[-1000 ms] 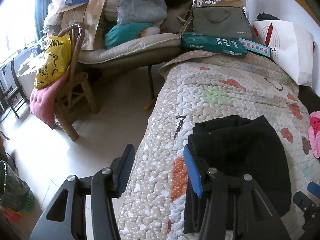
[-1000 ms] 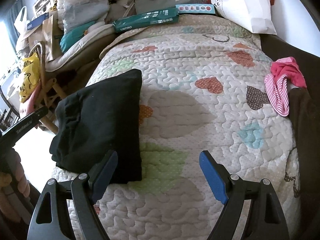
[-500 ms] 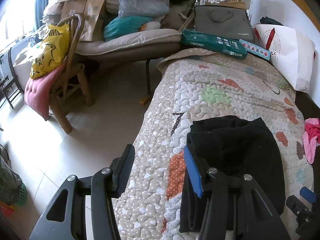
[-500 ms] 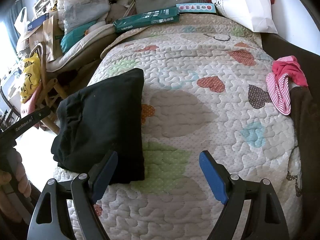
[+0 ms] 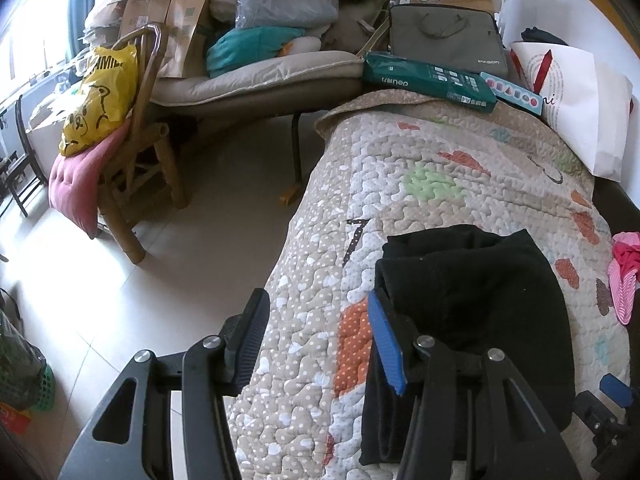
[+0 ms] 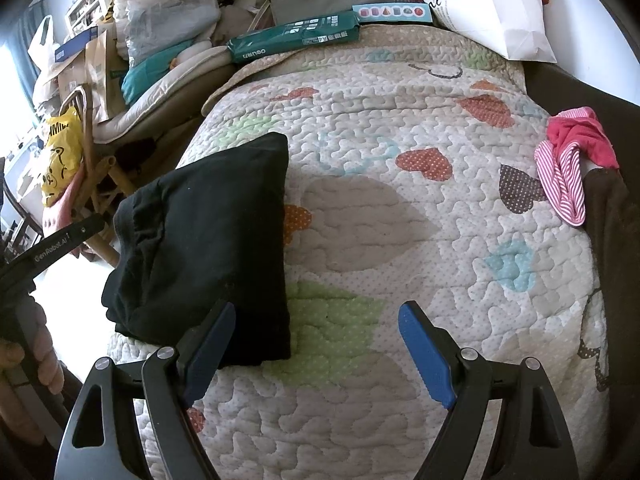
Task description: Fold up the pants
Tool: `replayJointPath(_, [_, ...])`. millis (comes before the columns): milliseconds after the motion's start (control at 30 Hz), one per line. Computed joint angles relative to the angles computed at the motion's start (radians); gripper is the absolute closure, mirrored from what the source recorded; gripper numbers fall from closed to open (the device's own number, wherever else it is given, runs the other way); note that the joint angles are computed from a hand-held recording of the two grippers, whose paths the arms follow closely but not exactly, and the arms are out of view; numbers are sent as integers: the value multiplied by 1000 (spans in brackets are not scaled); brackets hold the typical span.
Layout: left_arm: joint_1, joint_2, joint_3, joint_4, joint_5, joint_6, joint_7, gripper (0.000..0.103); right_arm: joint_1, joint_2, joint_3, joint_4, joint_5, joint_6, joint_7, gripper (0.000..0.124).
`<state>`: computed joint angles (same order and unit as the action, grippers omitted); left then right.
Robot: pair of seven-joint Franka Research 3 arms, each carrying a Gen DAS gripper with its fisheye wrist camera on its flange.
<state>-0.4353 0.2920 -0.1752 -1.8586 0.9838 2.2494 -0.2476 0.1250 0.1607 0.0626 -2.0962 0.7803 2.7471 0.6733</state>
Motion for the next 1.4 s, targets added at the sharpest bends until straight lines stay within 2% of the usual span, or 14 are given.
replayJointPath(300, [26, -35, 2, -59, -22, 73, -53, 53, -2, 9, 7, 19, 18, -7, -22, 36])
replayJointPath(400, [38, -60, 5, -100, 1, 135, -114, 53, -4, 17, 12, 50, 32, -24, -44, 36])
replayJointPath(500, [54, -84, 12, -143, 70, 240, -207, 52, -7, 30, 13, 89, 34, -45, -59, 36])
replayJointPath(633, [86, -81, 26, -171, 160, 432, -313, 49, -14, 67, 8, 169, 8, -111, -40, 36])
replayJointPath(667, [90, -74, 28, -167, 171, 459, -324, 49, -16, 82, 6, 196, -4, -137, -27, 36])
replayJointPath(900, [95, -35, 50, -137, 233, 572, -366, 47, -37, 182, 12, 352, -57, -275, 45, 36])
replayJointPath(1267, [93, 28, 128, -127, 245, 792, -472, 45, -31, 258, 40, 435, -95, -327, 52, 36])
replayJointPath(1400, [79, 55, 160, -116, 221, 851, -470, 44, -26, 299, 41, 485, -113, -351, 82, 36])
